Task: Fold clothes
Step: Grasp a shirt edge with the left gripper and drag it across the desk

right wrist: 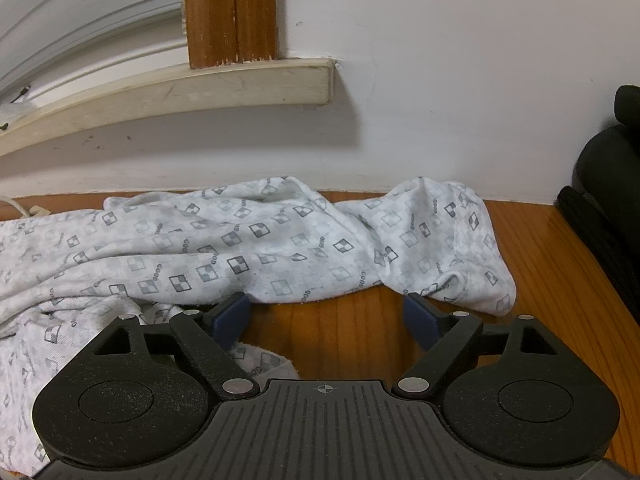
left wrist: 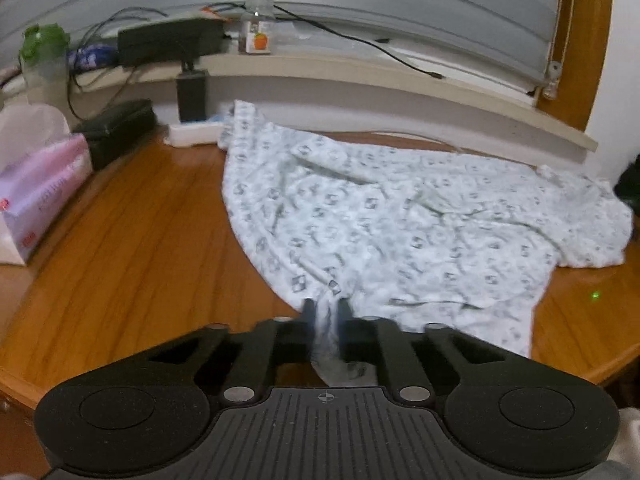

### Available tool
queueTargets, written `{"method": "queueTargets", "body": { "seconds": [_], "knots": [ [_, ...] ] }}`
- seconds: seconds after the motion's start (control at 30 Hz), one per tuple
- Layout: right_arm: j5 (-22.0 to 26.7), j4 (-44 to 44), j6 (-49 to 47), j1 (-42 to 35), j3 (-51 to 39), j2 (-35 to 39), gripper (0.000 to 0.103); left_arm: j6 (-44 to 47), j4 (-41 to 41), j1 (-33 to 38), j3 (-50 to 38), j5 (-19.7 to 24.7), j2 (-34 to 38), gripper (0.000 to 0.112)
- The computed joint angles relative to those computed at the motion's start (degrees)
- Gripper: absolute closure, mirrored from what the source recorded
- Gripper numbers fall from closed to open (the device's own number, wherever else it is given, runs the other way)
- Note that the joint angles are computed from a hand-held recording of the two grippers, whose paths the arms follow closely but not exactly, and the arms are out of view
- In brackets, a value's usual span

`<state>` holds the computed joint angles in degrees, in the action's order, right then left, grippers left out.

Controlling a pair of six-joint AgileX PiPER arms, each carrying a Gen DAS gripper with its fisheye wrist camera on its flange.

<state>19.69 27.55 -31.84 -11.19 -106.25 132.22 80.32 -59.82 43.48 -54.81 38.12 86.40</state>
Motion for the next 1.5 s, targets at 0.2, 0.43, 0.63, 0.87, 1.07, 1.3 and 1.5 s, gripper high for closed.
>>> {"method": "queueTargets", "body": {
  "seconds": [0.2, 0.43, 0.63, 0.87, 1.07, 1.3, 1.5],
  "knots": [
    [-0.9, 0.4, -0.3, 0.0, 0.0, 0.2, 0.019, -6.8, 4.2, 9.5, -12.7, 5.1, 4.0, 0.105],
    [-0.9, 0.1, 0.0, -0.1, -0.4, 0.6, 0.018, -9.3, 6.8, 4.4, -14.5, 3.1, 2.0, 0.041],
    [-1.5, 0.2, 0.0, 0.1, 0.0, 0.4, 0.018, -6.5, -0.4, -6.3, -14.8, 2.2, 4.4, 0.035],
    [-2.9, 0.1, 0.1, 0.3, 1.0, 0.2, 0.017, -7.9, -2.1, -23.4, -25.4, 2.2, 15.1, 0.050],
    [-1.1, -3.4, 3.9, 0.3, -0.3, 0.3, 0.017, -10.2, 0.1, -35.2, -38.3, 4.2, 25.4, 0.052],
    [-0.8, -3.2, 3.9, 0.2, -0.6, 0.4, 0.017, -13.2, 4.6, -43.8, -54.5, 12.4, 36.9, 0.051],
    [-0.9, -3.2, 3.8, 0.1, -0.7, 0.6, 0.016, -18.9, 10.8, -48.4, -67.8, 12.2, 46.5, 0.052]
  ]
}}
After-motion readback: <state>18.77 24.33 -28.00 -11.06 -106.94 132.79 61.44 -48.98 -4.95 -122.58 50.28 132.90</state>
